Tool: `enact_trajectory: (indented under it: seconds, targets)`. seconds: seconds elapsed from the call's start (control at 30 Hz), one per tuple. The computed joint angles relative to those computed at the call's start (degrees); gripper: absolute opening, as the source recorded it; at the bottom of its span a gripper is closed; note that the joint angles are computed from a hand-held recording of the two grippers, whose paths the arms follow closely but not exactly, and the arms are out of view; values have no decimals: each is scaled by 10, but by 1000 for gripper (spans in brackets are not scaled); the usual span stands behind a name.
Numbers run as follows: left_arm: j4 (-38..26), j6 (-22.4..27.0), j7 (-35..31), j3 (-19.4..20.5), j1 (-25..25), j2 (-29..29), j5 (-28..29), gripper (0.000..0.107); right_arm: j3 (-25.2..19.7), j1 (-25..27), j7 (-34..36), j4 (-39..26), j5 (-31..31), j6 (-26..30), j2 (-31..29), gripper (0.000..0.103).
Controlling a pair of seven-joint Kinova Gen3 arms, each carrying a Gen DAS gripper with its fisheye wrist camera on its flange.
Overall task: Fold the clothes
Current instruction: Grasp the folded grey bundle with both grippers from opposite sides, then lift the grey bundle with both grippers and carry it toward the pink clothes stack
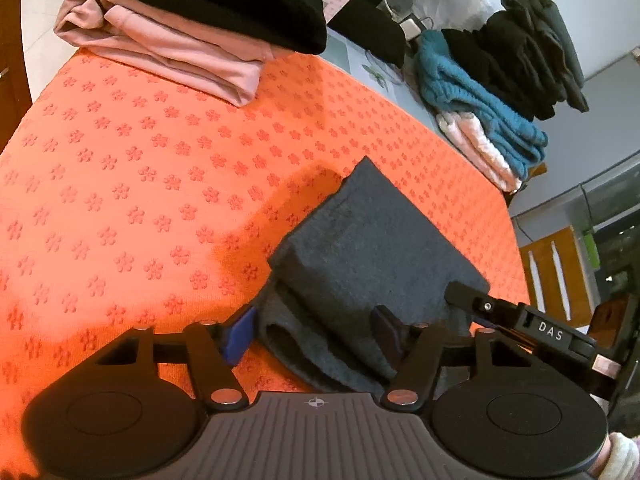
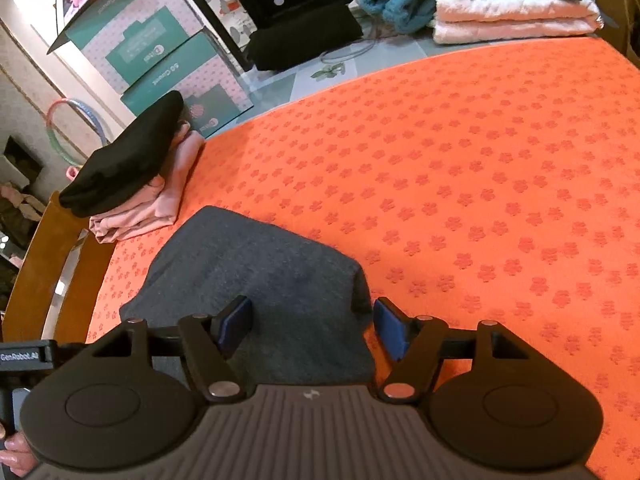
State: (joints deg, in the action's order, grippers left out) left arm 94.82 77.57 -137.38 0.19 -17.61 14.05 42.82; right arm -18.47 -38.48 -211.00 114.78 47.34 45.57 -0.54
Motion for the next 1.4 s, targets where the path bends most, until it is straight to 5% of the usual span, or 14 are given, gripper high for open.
enact_trajectory:
  seconds: [0.33, 0.4, 0.43, 0.5, 0.57, 0.87, 1.07, 1.13, 1.4]
  targets:
    - [22, -28, 29, -2, 10, -12, 12, 61, 7, 5, -31, 23, 27, -52, 3, 69]
    - [23, -19, 29, 2, 13, -10, 9, 43, -5, 21, -36, 27, 32, -64, 2, 60]
    - [29, -22, 21, 3, 15, -15, 10, 26, -27, 44, -39, 29, 34, -70, 3, 54]
    - [45, -37, 4, 3, 19, -30, 14, 19, -76, 93, -40, 24, 38, -71, 6, 38]
    - [56, -46, 0, -2, 20, -42, 25, 17, -125, 137, -15, 8, 33, -53, 9, 32]
    - [62, -42, -3, -45, -10, -101, 102, 16, -324, 376, 174, -88, 6, -56, -4, 30]
    - [16, -72, 36, -61, -18, -105, 133, 16, -451, 520, 314, -202, 25, -70, 84, 30]
    - [-7, -83, 49, -60, -21, -95, 141, 16, -459, 517, 360, -255, 37, -59, 135, 30]
    - [-109, -143, 134, -30, -32, -23, 144, 16, -376, 406, 547, -466, 18, -28, 282, 30]
